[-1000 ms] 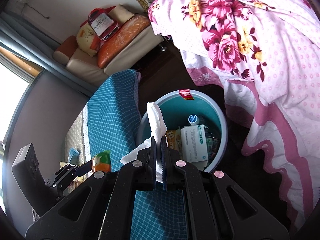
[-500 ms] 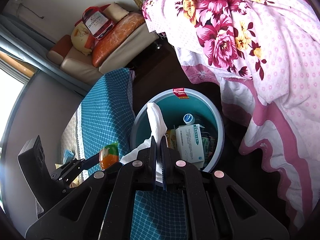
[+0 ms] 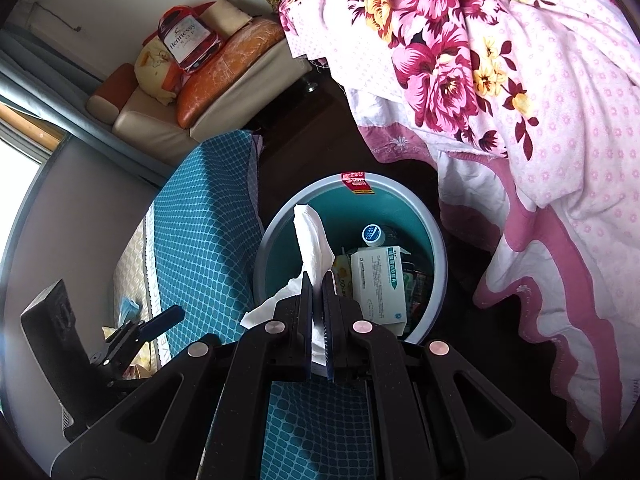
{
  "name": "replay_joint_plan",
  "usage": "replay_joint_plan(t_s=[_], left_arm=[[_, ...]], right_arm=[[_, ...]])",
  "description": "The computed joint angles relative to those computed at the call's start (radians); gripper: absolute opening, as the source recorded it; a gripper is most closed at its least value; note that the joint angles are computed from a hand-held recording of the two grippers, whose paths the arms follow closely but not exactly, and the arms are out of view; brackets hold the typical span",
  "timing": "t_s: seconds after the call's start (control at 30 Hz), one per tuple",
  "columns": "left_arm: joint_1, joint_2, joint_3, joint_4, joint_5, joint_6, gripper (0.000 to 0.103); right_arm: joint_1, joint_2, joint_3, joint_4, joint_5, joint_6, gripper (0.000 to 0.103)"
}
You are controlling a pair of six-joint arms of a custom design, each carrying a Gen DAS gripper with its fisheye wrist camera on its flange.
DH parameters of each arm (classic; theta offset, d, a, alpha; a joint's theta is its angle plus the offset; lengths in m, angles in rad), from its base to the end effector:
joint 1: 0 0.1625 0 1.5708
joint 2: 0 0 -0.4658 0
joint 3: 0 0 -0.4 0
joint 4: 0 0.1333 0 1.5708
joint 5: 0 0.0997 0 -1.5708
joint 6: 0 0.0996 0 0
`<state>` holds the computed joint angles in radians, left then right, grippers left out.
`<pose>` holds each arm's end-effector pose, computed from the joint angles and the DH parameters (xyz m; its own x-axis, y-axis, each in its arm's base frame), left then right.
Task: Collect trash
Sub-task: 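Open the left tool over the bin while right tool releases the tissue into it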
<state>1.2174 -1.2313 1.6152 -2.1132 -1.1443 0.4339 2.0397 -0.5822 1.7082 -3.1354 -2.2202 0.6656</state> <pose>-0.0573 -0.6597 0.3781 -0.6518 0.6198 -0.4370 0.6787 0.7339 0.0285 0.3748 -0.5782 0.0281 -0.9028 0.3958 0.1684 0.1886 0.7160 -0.6721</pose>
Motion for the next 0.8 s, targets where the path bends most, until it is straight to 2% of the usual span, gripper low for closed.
replay_joint_plan(t_s=[0.23, 0.3, 0.47, 0.53, 0.57, 0.6, 0.67, 0.8], left_arm=[[0.012, -0.022, -0.015, 0.010, -0.005, -0.022, 0.084], [0.015, -0.028, -0.015, 0.009, -0.003, -0.026, 0.093], [0.025, -0.043, -0.016, 0.017, -0.010, -0.034, 0.094], [0.027, -0.046, -0.017, 0.024, -0.013, -0.036, 0.094], [0.029, -0.048, -0.017, 0.030, -0.014, -0.036, 0.094], [0.029, -0.051, -0.015, 0.033, -0.014, -0.036, 0.094], [0.031, -0.055, -0.013, 0.042, -0.008, -0.036, 0.094], [0.040, -0.064, -0.011, 0.053, 0.000, -0.043, 0.094]], right_arm=[[0.000, 0.010, -0.018, 0.022, 0.004, -0.003, 0.006], [0.000, 0.013, -0.025, 0.031, 0.006, -0.004, 0.007], [0.000, 0.023, -0.045, 0.060, 0.001, 0.008, 0.009], [0.000, 0.024, -0.048, 0.067, -0.002, 0.020, 0.025], [0.003, 0.026, -0.053, 0.076, -0.015, 0.027, 0.048], [0.006, 0.027, -0.056, 0.082, -0.026, 0.030, 0.058], [0.005, 0.027, -0.059, 0.096, -0.020, 0.032, 0.059], [0.011, 0.025, -0.066, 0.135, -0.026, 0.042, 0.069]])
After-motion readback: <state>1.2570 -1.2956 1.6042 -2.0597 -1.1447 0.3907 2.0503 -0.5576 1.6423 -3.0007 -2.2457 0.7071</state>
